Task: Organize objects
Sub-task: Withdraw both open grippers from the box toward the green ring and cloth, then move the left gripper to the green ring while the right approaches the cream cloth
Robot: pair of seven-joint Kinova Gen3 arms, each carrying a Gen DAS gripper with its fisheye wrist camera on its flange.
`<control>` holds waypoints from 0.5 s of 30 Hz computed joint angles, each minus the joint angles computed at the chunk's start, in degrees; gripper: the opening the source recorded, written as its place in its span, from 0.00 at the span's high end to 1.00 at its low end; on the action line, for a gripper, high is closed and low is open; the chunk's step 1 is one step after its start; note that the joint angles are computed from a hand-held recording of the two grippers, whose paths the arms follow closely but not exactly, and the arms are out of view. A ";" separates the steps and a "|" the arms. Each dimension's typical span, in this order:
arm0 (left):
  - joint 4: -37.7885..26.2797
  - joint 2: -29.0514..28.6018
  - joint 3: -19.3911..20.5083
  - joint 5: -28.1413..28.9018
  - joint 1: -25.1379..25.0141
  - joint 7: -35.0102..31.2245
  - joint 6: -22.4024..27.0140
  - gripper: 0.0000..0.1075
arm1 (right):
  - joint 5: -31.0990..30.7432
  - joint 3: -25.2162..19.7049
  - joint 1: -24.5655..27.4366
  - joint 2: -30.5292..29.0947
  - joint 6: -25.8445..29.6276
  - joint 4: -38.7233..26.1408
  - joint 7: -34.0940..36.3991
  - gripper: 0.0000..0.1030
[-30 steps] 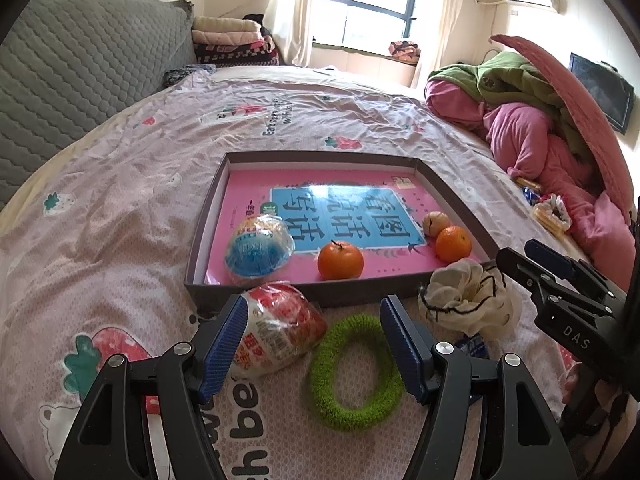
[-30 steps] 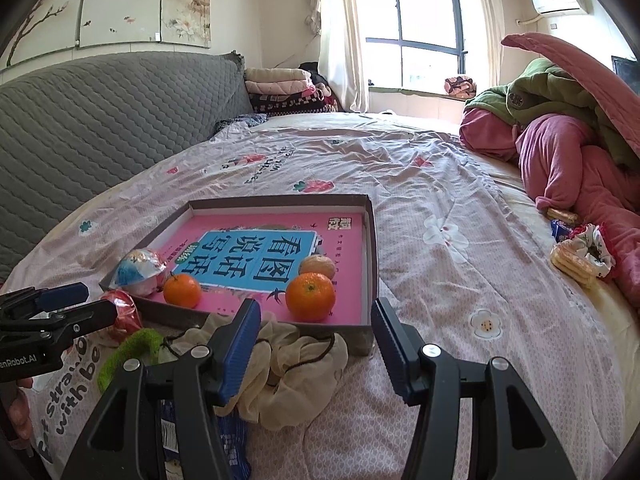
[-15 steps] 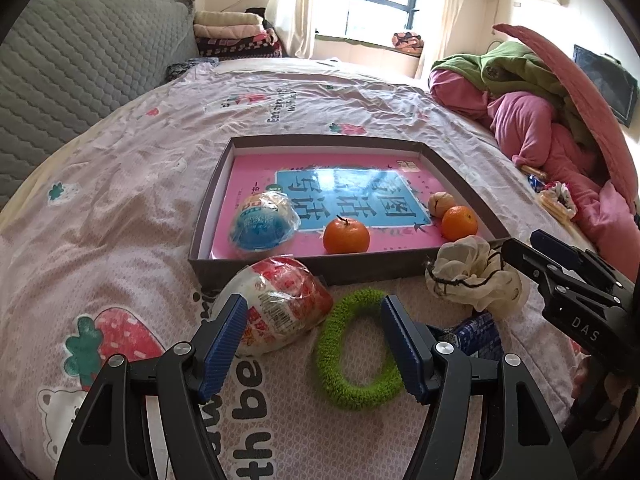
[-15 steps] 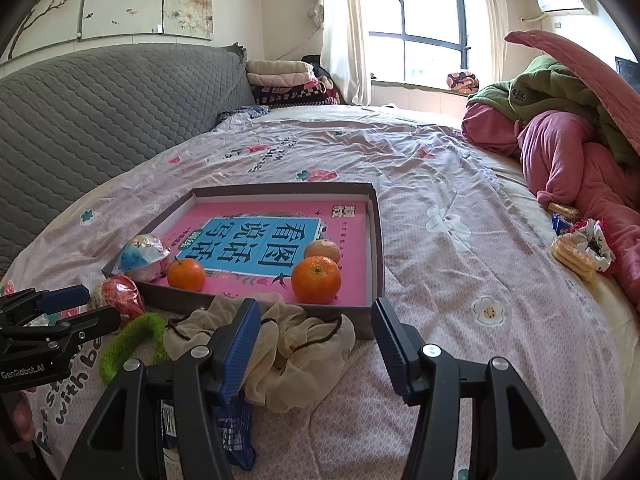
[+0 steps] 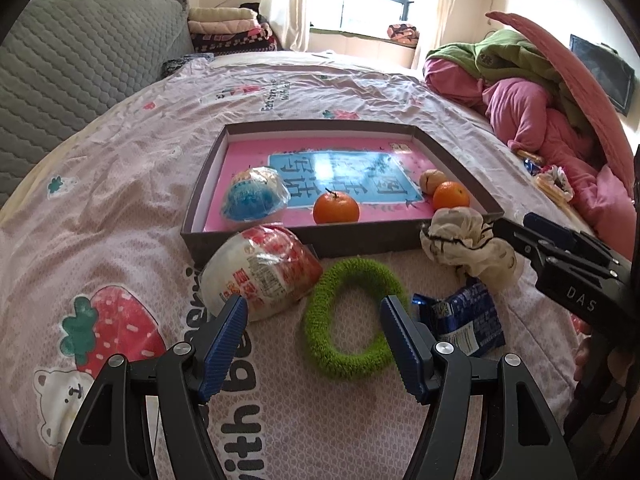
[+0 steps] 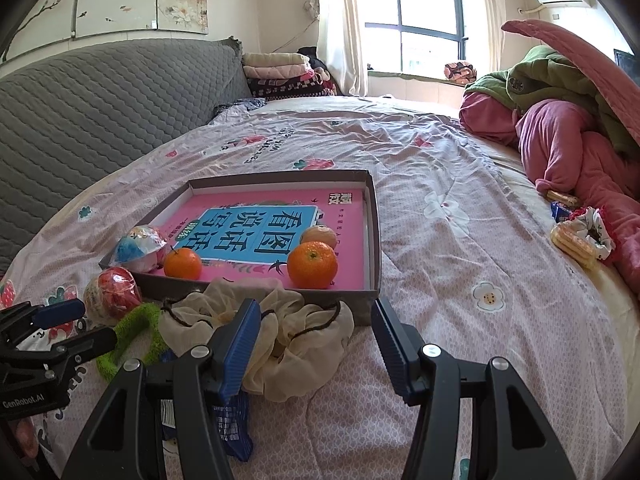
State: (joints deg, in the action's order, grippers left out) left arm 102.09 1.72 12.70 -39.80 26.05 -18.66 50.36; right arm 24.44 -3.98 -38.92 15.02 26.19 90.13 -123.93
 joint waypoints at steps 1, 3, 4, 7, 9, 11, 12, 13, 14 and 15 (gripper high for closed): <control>-0.03 0.11 0.10 0.07 0.11 0.12 0.28 0.34 | -0.23 -0.13 0.17 -0.01 0.02 0.00 0.24 0.44; 0.10 0.12 0.15 0.25 0.23 0.19 0.31 0.34 | -0.23 -0.07 0.08 -0.04 0.19 0.02 0.21 0.44; 0.12 0.19 0.20 0.36 0.32 0.20 0.46 0.34 | -0.42 -0.21 0.19 0.00 0.32 -0.03 0.44 0.44; 0.20 0.35 0.19 1.03 0.48 -0.22 0.65 0.34 | -0.90 -0.45 0.37 0.09 0.84 -0.20 0.98 0.44; 0.37 0.42 0.01 2.03 0.37 -0.56 0.33 0.34 | -1.32 -0.62 0.55 0.18 1.16 -0.32 1.35 0.44; 0.28 0.74 -0.06 2.77 0.36 -0.94 0.42 0.34 | -1.91 -0.82 0.76 0.35 1.52 -0.50 1.78 0.44; 0.28 0.83 -0.12 2.94 0.40 -1.06 0.37 0.34 | -2.24 -0.93 0.87 0.42 1.79 -0.62 2.03 0.44; 0.29 0.92 -0.20 3.08 0.43 -1.16 0.33 0.34 | -2.68 -1.09 1.08 0.52 2.05 -0.72 2.41 0.44; 0.25 1.02 -0.22 3.18 0.53 -1.15 0.40 0.34 | -2.87 -1.08 1.07 0.56 2.27 -0.72 2.51 0.44; 0.26 1.07 -0.24 3.26 0.63 -1.20 0.35 0.34 | -3.07 -1.09 1.08 0.63 2.56 -0.79 2.62 0.44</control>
